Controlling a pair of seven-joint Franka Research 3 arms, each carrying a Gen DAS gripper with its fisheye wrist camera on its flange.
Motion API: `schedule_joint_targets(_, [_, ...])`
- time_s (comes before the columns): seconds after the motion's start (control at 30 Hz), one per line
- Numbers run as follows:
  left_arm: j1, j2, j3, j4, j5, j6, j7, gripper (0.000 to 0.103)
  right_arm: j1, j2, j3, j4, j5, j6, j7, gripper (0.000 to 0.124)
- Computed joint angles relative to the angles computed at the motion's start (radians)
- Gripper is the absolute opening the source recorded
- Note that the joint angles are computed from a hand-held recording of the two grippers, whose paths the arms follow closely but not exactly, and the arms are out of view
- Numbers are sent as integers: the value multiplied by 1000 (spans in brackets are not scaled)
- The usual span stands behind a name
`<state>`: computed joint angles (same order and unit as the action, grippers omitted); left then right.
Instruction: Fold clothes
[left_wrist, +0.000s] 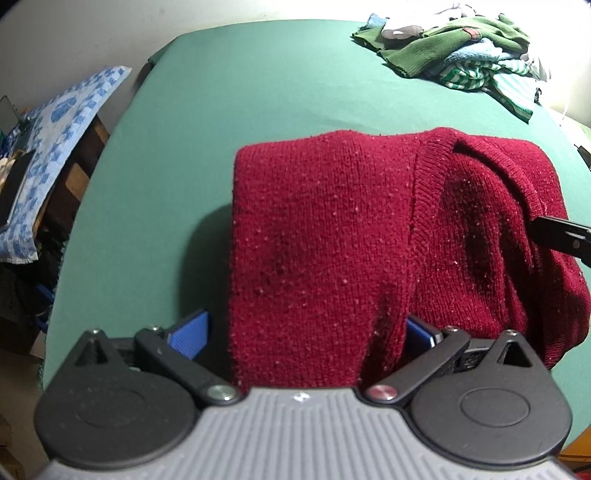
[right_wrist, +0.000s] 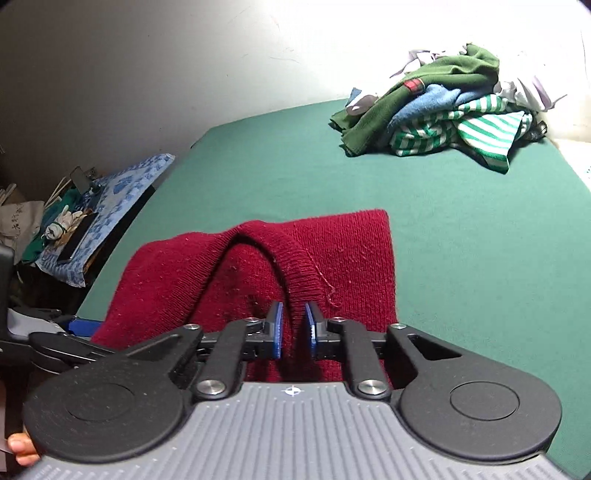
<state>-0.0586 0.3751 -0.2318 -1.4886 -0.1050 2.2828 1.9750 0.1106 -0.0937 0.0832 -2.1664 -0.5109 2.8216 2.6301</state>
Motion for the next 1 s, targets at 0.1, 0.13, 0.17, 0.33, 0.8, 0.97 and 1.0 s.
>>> schedule_joint_targets(0.1, [0, 0, 2, -3, 2, -3, -7, 102, 7, 8, -3, 1, 16, 7, -36, 15])
schedule_joint_targets(0.13, [0, -1, 2, -4, 3, -3, -7, 102, 12, 12, -5, 0, 34, 9, -52, 15])
schedule_joint_targets(0.17, [1, -2, 2, -6, 4, -3, -7, 102, 21, 19, -10, 1, 81, 11, -88, 15])
schedule_joint_targets(0.33, [4, -9, 3, -16, 4, 1, -6, 102, 56, 53, -20, 19, 214, -18, -198, 14])
schedule_joint_targets(0.8, [8, -5, 0, -12, -8, -6, 15, 102, -99, -60, 63, -54, -114, 98, 111, 33])
schedule_joint_targets(0.97, [13, -6, -3, -16, -18, -5, 34, 102, -80, -49, 53, -48, -96, -7, 149, 20])
schedule_joint_targets(1.0, [15, -6, -4, -18, -23, -4, 38, 102, -77, -46, 53, -48, -112, -9, 161, 20])
